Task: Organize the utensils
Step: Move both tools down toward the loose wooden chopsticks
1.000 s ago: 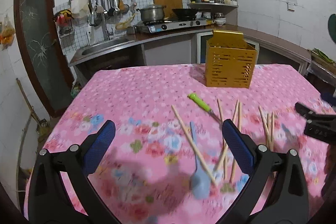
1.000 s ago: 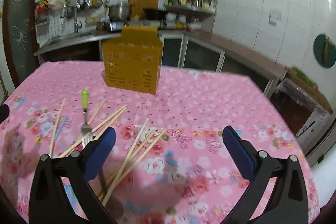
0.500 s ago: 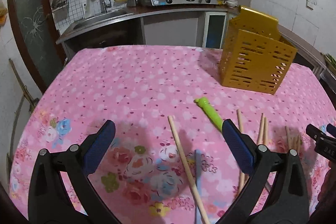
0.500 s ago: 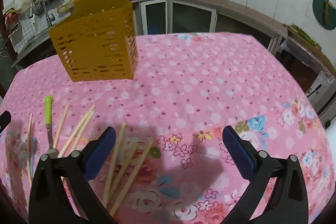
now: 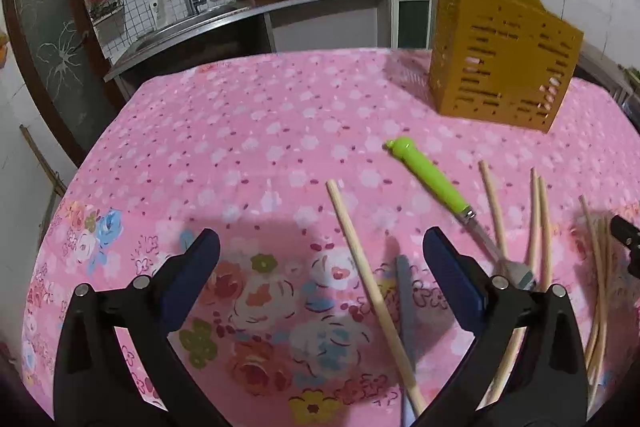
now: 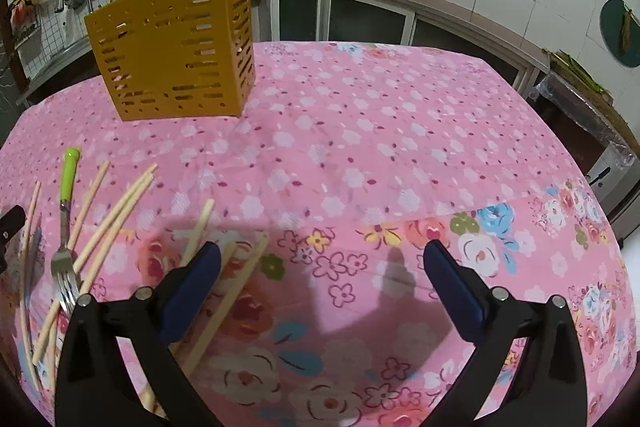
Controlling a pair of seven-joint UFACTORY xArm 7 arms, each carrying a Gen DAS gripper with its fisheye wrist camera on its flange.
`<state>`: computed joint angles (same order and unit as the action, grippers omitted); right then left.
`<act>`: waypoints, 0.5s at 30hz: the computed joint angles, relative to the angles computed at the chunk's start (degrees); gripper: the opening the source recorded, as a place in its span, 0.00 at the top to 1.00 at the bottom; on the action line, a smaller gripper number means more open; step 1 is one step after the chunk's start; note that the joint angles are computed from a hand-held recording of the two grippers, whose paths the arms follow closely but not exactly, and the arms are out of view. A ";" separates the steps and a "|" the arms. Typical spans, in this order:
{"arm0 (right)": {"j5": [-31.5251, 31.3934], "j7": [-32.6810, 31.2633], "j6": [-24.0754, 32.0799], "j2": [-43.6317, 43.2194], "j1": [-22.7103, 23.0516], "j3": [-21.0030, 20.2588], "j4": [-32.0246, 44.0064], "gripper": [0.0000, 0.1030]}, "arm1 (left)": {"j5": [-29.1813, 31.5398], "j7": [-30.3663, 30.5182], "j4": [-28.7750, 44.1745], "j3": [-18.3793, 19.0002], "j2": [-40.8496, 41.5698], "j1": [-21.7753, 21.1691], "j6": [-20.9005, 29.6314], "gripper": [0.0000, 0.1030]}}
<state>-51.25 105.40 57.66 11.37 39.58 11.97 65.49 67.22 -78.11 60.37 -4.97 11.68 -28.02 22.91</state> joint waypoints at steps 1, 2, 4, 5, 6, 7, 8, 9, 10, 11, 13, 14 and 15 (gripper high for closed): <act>0.15 0.03 -0.50 -0.10 -0.12 -0.02 -0.26 0.05 | -0.56 0.63 0.18 -0.08 0.34 0.08 0.17 0.05; 0.36 0.01 -0.91 -0.15 -0.23 -0.01 -0.44 0.05 | -1.04 1.02 0.19 -0.07 0.46 0.13 0.16 0.05; 1.10 -0.71 -1.39 0.27 -0.40 0.00 -0.28 0.10 | -2.66 2.19 0.14 -0.07 0.70 0.38 -0.35 0.05; 1.47 -1.00 -1.61 0.43 -0.39 0.02 -0.25 0.18 | -2.94 2.36 0.09 0.09 0.78 0.37 -0.66 0.05; 2.16 -1.51 -3.30 0.47 -0.82 -0.09 -0.60 0.20 | -3.40 2.66 -0.01 0.22 0.80 0.44 -1.11 0.05; 2.22 -1.04 -5.24 0.16 -1.10 -0.29 -1.37 0.23 | -4.02 3.14 -0.07 0.32 0.87 0.59 -1.77 0.05; 2.23 -0.50 -6.46 0.03 -1.24 -0.43 -1.83 0.25 | -4.28 3.36 -0.21 0.49 0.86 0.58 -2.26 0.05; 2.14 -0.09 -7.06 -0.02 -1.26 -0.52 -1.98 0.27 | -4.82 3.96 -0.24 0.58 0.97 0.71 -3.00 0.08; 2.17 -0.38 -7.19 0.09 -1.23 -0.51 -1.80 0.31 | -5.45 4.69 -0.11 0.67 1.17 0.75 -3.43 0.10; 2.25 -0.64 -7.63 0.16 -1.24 -0.52 -1.66 0.36 | -6.49 5.89 0.00 0.63 1.46 0.83 -3.94 0.13; 2.42 -0.97 -8.48 0.40 -1.23 -0.58 -1.36 0.42 | -8.86 8.55 0.27 0.59 2.14 0.76 -4.87 0.20; 2.59 -1.55 -8.20 0.81 -1.11 -0.59 -0.74 0.46 | -10.88 10.69 0.41 0.37 2.53 0.89 -5.37 0.25; 2.58 -1.84 -8.21 1.06 -0.98 -0.68 -0.47 0.48 | -13.41 13.22 0.43 0.07 2.88 1.15 -6.10 0.31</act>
<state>-48.67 103.55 49.44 12.42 38.60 11.30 65.02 53.82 -64.89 60.80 -4.90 14.55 -26.88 16.81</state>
